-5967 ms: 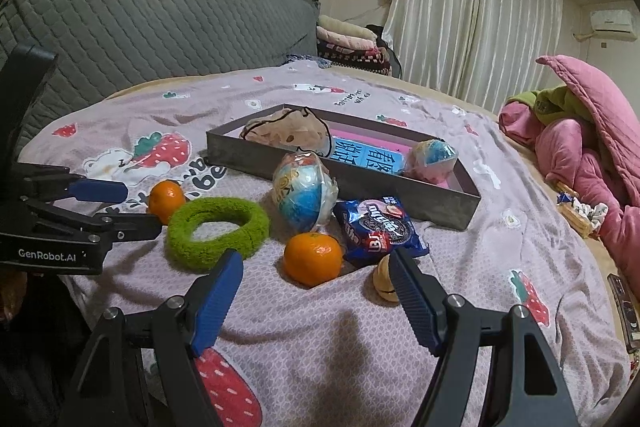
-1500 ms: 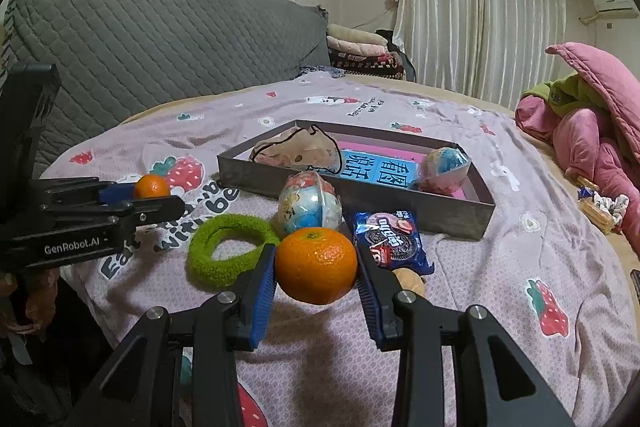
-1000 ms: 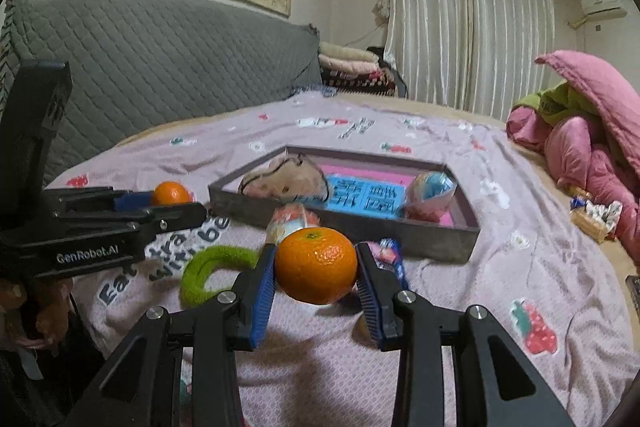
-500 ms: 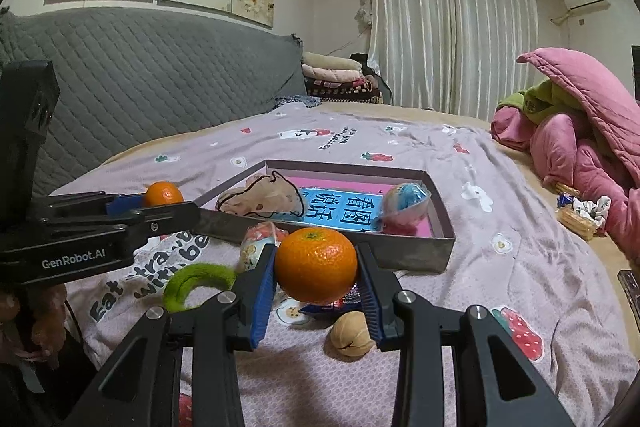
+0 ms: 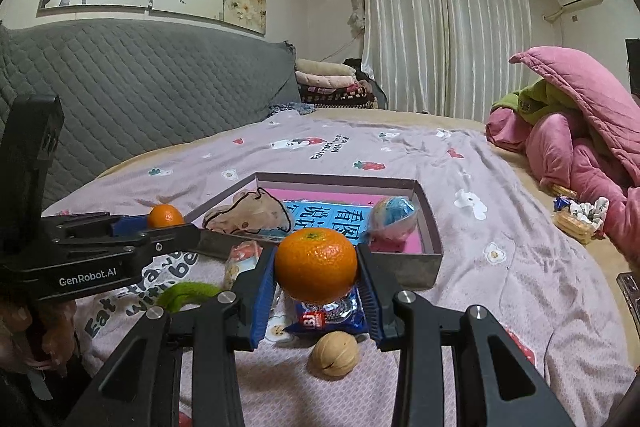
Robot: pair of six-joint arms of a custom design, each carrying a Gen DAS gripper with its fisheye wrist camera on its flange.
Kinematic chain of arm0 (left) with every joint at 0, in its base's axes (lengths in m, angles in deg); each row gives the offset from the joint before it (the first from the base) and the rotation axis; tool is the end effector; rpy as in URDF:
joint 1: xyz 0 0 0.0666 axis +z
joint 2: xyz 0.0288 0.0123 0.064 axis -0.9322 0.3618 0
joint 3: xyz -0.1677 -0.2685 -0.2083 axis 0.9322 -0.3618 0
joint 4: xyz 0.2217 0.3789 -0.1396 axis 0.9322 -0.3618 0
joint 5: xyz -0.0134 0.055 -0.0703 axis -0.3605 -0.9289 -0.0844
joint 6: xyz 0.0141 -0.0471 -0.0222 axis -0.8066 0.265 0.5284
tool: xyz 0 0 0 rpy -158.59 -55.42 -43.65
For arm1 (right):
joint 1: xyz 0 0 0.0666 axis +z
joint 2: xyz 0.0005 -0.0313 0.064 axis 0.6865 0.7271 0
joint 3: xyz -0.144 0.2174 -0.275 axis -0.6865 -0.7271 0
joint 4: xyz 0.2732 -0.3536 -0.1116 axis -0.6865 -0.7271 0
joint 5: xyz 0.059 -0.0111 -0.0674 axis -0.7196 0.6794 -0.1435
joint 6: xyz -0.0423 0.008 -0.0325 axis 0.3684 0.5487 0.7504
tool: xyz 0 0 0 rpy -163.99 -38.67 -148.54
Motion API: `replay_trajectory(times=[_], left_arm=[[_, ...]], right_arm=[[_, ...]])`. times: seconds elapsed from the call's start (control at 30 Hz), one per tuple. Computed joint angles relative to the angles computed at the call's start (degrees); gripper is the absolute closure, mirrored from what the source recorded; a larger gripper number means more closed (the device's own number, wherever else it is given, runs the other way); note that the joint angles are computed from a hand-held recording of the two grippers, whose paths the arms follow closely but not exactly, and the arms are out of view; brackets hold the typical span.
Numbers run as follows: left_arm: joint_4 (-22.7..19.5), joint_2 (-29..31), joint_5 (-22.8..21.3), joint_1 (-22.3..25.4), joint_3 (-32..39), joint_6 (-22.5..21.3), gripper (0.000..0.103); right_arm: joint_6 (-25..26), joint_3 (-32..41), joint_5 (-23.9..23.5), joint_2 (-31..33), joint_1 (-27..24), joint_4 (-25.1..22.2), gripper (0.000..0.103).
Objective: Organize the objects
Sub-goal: 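Carry both held tangerines over the tray onto the pink workbook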
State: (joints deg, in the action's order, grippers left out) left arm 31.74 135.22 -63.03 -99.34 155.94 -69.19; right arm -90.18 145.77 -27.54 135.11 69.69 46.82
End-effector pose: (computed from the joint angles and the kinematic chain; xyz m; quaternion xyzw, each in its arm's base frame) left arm 0.5548 -0.3244 0.4610 0.1175 0.8690 -0.1394 0.4599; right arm 0.5065 0.2413 0.4318 -0.0814 0.8327 0.0609 0.5442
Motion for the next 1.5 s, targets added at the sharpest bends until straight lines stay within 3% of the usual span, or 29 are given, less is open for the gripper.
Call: replay_trajectory(times=[0.8, 1.5], left_arm=[[-4.88, 7.66, 2.37, 1.46, 9.17, -0.17, 0.065], [-6.99, 12.97, 1.92, 2.6, 15.53, -0.64, 0.065]], right_arm=[[2.69, 6.01, -1.57, 4.77, -2.06, -1.89, 0.064], [1.28, 12.96, -2.85, 11.5, -4.66, -5.94, 0.064]])
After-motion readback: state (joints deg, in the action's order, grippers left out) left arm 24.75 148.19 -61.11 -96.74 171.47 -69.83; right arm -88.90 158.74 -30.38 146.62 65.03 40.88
